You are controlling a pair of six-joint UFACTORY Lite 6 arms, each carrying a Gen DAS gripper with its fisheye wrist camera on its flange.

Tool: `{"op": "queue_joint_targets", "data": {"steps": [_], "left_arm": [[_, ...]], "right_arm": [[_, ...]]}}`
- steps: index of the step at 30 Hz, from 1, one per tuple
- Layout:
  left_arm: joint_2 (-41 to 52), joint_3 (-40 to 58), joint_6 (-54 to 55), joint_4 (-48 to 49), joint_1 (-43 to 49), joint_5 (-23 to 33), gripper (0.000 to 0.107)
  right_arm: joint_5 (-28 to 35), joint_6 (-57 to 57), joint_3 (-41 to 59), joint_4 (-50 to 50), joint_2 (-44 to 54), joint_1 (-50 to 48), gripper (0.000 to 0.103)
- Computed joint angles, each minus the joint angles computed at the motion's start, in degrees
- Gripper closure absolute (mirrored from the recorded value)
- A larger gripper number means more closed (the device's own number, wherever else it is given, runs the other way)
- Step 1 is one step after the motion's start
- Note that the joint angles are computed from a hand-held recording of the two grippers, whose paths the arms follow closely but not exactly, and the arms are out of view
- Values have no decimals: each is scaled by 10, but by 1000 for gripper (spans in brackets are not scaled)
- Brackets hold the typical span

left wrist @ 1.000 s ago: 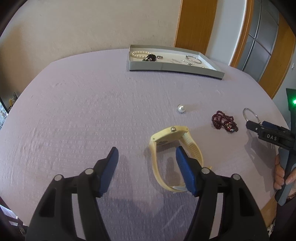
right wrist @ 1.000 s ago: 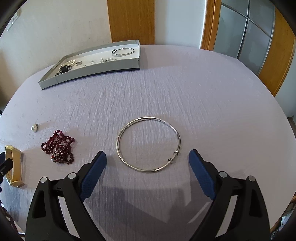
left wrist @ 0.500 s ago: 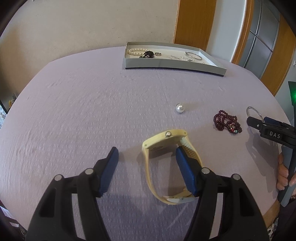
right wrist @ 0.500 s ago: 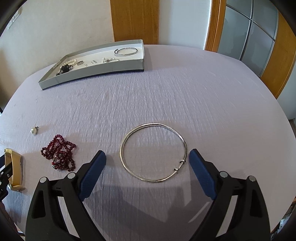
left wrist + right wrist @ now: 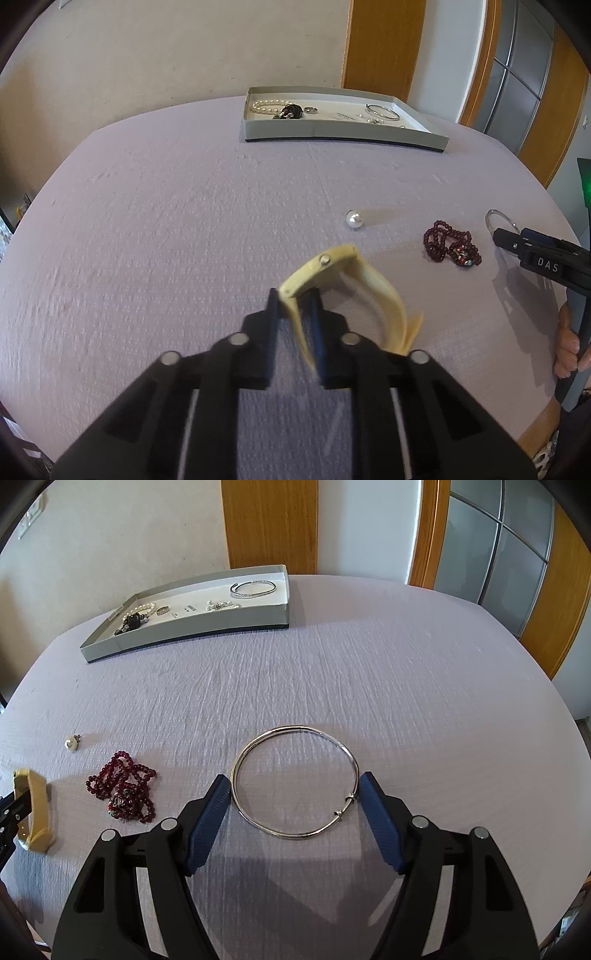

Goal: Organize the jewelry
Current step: 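Close the left gripper on the cream watch strap, then close the right gripper on the silver hoop bangle while the left holds the watch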

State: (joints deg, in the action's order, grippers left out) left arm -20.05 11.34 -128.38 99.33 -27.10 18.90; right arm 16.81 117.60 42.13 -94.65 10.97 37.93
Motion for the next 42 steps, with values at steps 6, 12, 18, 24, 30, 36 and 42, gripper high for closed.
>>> {"op": "queue_joint_targets", "data": {"steps": [6, 12, 18, 24, 30, 36, 42], "left_arm": [[-4, 0, 9, 1, 8, -9, 93], [-13, 2, 30, 0, 37, -28, 94], [-26, 10, 83, -34, 57, -36, 94], [-24, 19, 101, -43, 62, -39, 94], [-14, 21, 74, -3, 80, -49, 94], [-6, 26, 37, 57, 115, -66, 94], [9, 35, -1, 106, 134, -74, 94]], "right_arm": [[0, 1, -1, 0, -1, 1, 31], [-1, 1, -1, -1, -1, 0, 31], [-5, -5, 4, 2, 1, -3, 31], [-8, -17, 13, 14, 6, -5, 31], [-8, -24, 23, 23, 8, 1, 31], [-7, -36, 30, 37, 5, 9, 31], [-4, -59, 44, 57, 25, 15, 31]]}}
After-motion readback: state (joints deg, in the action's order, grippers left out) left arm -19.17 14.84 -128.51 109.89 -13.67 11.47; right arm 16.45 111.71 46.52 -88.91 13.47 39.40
